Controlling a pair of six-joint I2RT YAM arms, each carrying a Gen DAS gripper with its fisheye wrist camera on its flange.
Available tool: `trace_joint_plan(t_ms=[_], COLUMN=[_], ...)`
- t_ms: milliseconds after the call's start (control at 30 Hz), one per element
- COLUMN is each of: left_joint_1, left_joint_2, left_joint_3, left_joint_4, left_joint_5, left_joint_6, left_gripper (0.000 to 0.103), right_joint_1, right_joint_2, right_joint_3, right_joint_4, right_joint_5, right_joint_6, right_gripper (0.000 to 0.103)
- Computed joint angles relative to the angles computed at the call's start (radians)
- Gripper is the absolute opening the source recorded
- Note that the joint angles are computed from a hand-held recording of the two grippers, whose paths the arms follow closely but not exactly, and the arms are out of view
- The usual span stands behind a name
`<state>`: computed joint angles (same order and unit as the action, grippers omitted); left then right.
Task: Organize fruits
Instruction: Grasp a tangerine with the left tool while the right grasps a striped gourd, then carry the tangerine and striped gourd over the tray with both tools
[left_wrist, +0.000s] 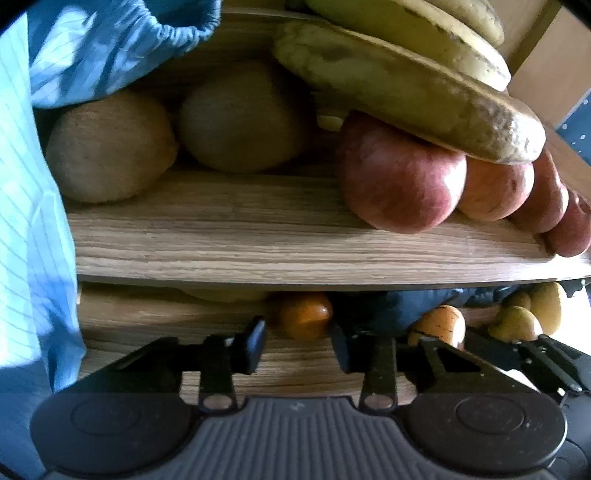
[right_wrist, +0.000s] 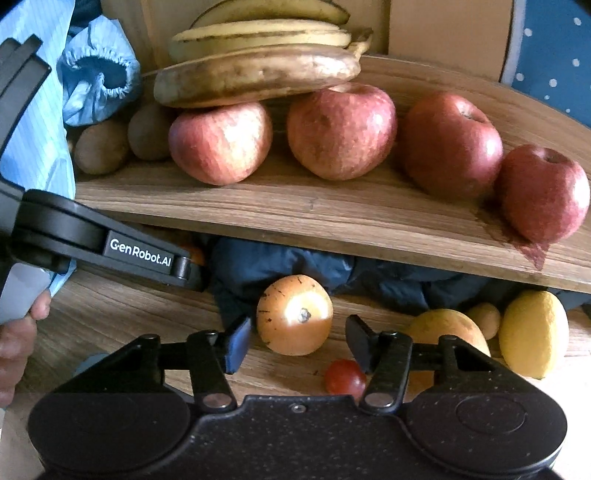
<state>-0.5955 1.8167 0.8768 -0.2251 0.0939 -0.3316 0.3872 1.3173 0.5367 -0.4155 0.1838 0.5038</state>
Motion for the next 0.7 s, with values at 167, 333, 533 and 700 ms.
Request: trace_joint_plan(t_ms=[167,333,533,700], left_joint_1=[-0.025,-0.023,-0.042,-0.054], left_joint_2=[-0.026,-0.037,-0.064,-0.088], left_joint_3=[-0.005,0.000,-0.012,-0.029], left_joint_4=[-0.020,-0.043,-0.059,-0.069], left_joint_5=[-0.002,-0.004,-0.002,0.000], left_joint_6=[-0.022,-0.011,-0.020,-0.038], left_gripper=[0.033,0.032,0.032,0.032], right_joint_1=[-0.008,-0.021,-0.008,0.009], right_joint_2=[0.019,-0.039,-0.062,-0.116], right_joint_3=[0.001,-0.031,-0.039,-0.061], right_joint_4=[0.023,0.006,0.003,-0.014], right_joint_5=[-0.010,-0.010,-0.012,-0.024], right_joint_6=[-0.008,-0.005,0.016,0.037], right_gripper=[0.052,0.047,0.047,0.047])
